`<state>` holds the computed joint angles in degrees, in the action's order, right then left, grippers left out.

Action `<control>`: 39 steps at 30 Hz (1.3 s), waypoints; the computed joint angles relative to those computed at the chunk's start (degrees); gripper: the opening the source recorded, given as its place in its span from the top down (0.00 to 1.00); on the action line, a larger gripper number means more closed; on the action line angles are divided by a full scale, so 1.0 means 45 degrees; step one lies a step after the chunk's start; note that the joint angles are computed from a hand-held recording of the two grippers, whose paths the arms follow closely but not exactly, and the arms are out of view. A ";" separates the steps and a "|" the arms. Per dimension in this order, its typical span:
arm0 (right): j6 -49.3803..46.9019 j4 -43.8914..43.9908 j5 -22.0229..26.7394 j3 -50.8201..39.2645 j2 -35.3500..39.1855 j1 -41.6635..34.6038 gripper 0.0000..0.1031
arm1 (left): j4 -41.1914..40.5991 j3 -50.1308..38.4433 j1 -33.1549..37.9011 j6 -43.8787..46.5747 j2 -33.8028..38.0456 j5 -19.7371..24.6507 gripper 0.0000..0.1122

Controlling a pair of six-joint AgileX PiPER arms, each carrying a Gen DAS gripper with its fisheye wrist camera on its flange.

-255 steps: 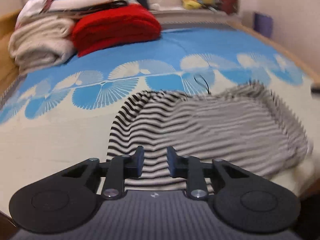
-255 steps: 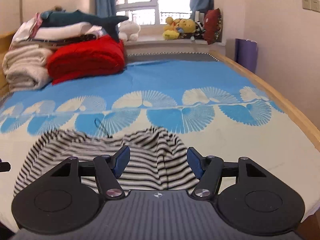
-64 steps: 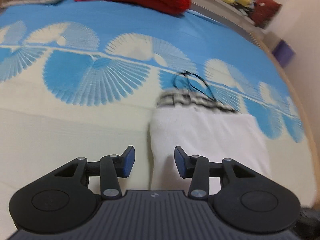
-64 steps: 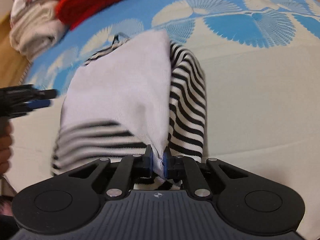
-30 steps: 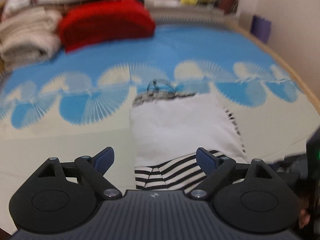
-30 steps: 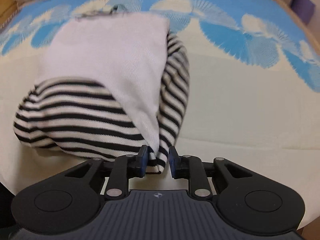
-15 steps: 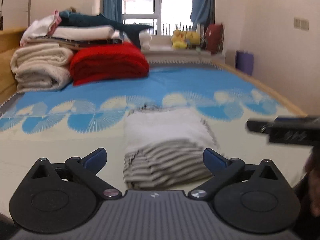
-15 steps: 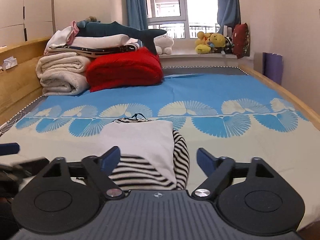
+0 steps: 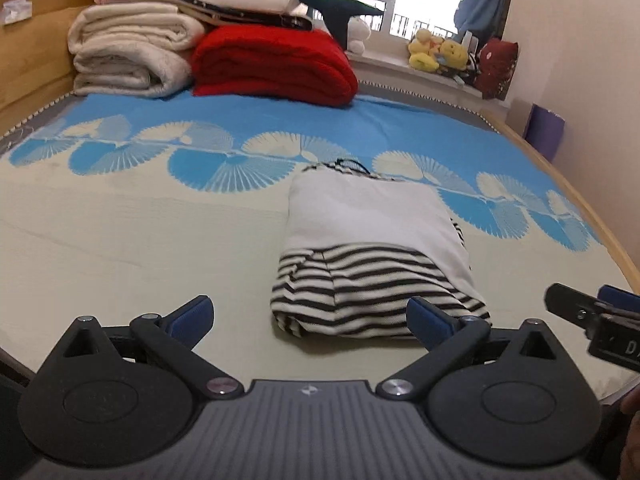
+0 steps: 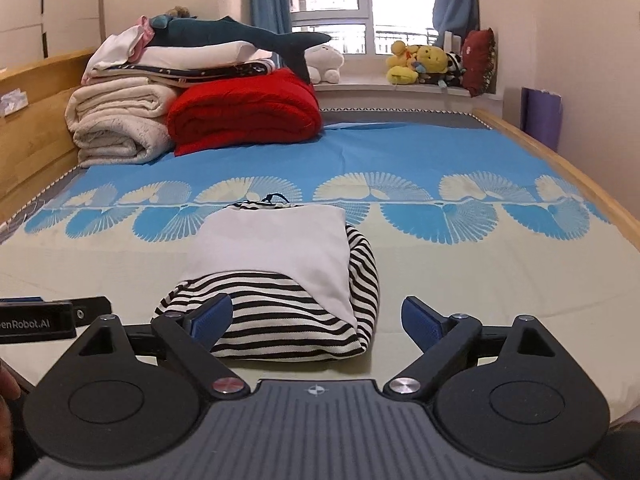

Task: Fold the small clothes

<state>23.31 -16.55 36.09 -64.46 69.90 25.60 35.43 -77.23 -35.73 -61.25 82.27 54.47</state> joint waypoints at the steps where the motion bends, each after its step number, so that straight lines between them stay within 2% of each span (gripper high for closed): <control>1: -0.0025 -0.0059 0.0003 0.0008 0.0052 0.0102 0.10 | -0.0119 -0.0083 -0.0019 0.0088 0.0078 0.0154 0.09; 4: 0.0027 -0.0233 0.0116 -0.0037 0.0259 0.0367 0.10 | -0.0388 -0.0259 -0.0066 0.0491 0.0328 0.0434 0.09; 17: 0.0020 -0.0223 0.0210 -0.0465 0.1151 0.0570 0.10 | -0.0316 -0.0385 -0.0369 0.0530 0.0884 0.0379 0.09; 39: -0.0270 -0.0264 0.0307 -0.0345 0.1109 0.0675 0.10 | -0.0397 -0.0284 -0.0394 0.0504 0.0934 0.0183 0.09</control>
<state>22.09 -17.73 37.47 -66.01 74.89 28.64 33.65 -78.50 -37.50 -58.98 86.47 55.29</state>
